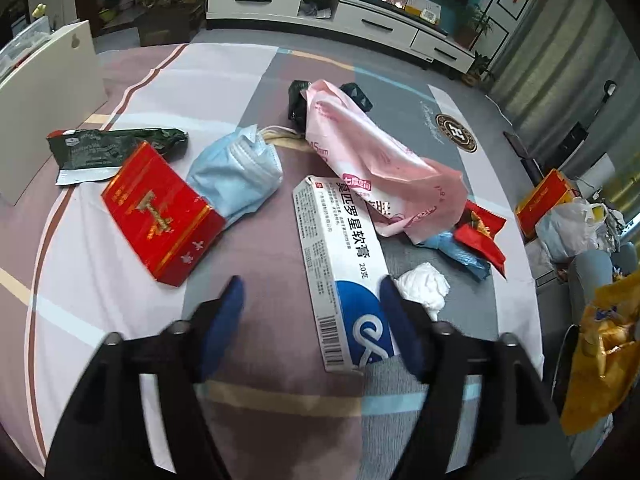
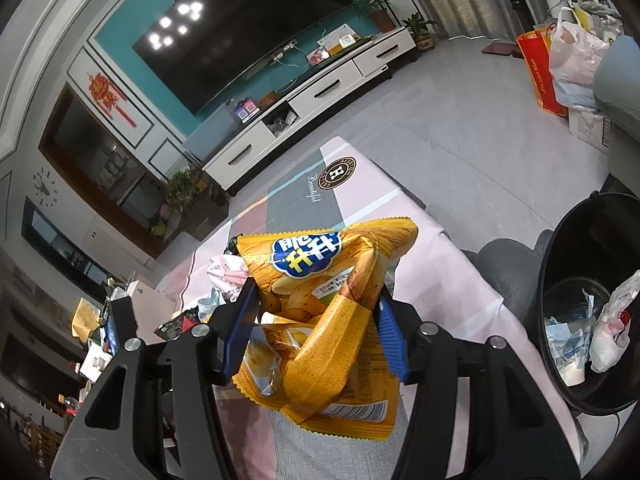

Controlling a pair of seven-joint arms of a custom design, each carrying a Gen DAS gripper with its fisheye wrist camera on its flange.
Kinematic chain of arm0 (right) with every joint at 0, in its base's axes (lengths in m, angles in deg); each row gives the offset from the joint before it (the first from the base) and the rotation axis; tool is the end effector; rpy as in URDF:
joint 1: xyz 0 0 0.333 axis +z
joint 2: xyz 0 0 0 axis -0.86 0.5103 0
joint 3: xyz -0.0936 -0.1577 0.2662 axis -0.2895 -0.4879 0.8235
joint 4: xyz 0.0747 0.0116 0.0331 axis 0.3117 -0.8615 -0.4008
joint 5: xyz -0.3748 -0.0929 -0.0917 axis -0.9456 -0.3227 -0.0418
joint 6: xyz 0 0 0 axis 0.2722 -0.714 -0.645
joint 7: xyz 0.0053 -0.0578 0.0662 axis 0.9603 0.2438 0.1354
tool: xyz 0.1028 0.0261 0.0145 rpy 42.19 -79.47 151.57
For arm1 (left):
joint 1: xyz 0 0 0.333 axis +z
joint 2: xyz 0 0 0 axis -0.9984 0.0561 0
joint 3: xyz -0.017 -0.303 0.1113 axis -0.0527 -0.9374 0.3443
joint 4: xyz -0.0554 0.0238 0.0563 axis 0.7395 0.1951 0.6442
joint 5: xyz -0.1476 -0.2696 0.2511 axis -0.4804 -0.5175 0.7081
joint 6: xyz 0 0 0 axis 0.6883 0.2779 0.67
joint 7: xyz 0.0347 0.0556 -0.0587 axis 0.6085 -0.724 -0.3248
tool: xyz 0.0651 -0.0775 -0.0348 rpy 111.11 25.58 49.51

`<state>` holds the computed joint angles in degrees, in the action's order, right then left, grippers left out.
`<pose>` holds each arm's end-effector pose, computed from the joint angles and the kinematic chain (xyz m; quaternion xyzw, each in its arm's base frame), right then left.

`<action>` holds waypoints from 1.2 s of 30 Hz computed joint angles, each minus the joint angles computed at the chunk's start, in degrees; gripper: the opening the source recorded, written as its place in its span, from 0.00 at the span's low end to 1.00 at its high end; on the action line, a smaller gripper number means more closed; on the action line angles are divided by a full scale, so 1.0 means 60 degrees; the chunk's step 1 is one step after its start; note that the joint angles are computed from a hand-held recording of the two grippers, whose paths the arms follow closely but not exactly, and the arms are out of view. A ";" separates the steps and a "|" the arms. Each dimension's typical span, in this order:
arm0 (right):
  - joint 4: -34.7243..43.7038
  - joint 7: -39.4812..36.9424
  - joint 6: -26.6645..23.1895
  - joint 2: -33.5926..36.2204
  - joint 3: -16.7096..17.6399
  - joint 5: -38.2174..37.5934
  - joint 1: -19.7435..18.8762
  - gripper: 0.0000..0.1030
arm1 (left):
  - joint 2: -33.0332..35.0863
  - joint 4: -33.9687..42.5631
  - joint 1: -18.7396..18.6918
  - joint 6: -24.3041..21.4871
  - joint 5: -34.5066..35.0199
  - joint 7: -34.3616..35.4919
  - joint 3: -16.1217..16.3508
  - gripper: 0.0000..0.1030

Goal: Collect trash
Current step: 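Lift the medicine box with the left tool while the right tool holds the snack bag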

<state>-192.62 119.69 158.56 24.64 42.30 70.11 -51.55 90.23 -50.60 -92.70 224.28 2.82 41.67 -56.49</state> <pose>0.5409 -0.0003 0.5448 -0.4826 0.7385 -0.1122 0.4572 0.6777 -0.2109 0.4969 -0.7276 0.6302 -0.2454 0.1151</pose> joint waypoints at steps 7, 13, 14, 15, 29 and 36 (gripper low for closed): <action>-0.0044 0.0103 -0.0033 -0.0037 -0.0091 0.0117 -0.0072 0.55 | 0.0862 0.0979 -0.0046 -0.0492 -0.0481 0.0012 -0.0176 0.72; -0.0108 0.0077 0.0020 -0.0098 -0.0136 0.0305 -0.0096 0.55 | 0.1331 0.1599 -0.0702 -0.0652 0.0782 -0.1089 0.0337 0.55; -0.0102 0.0079 0.0006 -0.0089 -0.0157 0.0335 -0.0110 0.55 | 0.1393 0.1684 -0.0785 -0.0676 0.0996 -0.1234 0.0394 0.54; -0.0117 0.0112 0.0007 -0.0097 -0.0159 0.0339 -0.0127 0.55 | 0.1457 0.1770 -0.0873 -0.0696 0.1230 -0.1354 0.0453 0.51; -0.0572 -0.0409 0.0461 -0.0743 -0.0377 0.1298 0.0031 0.55 | -0.0447 -0.0401 -0.1153 0.0794 0.2722 -0.2537 0.0377 0.39; -0.1276 -0.0766 0.1436 -0.1600 -0.0631 0.1729 0.0159 0.55 | -0.1659 -0.1272 -0.1551 0.2061 0.3550 -0.2587 0.0033 0.40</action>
<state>-200.27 115.09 167.18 15.04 38.52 80.48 -50.60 80.27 -58.23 -102.00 236.65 24.12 26.15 -56.29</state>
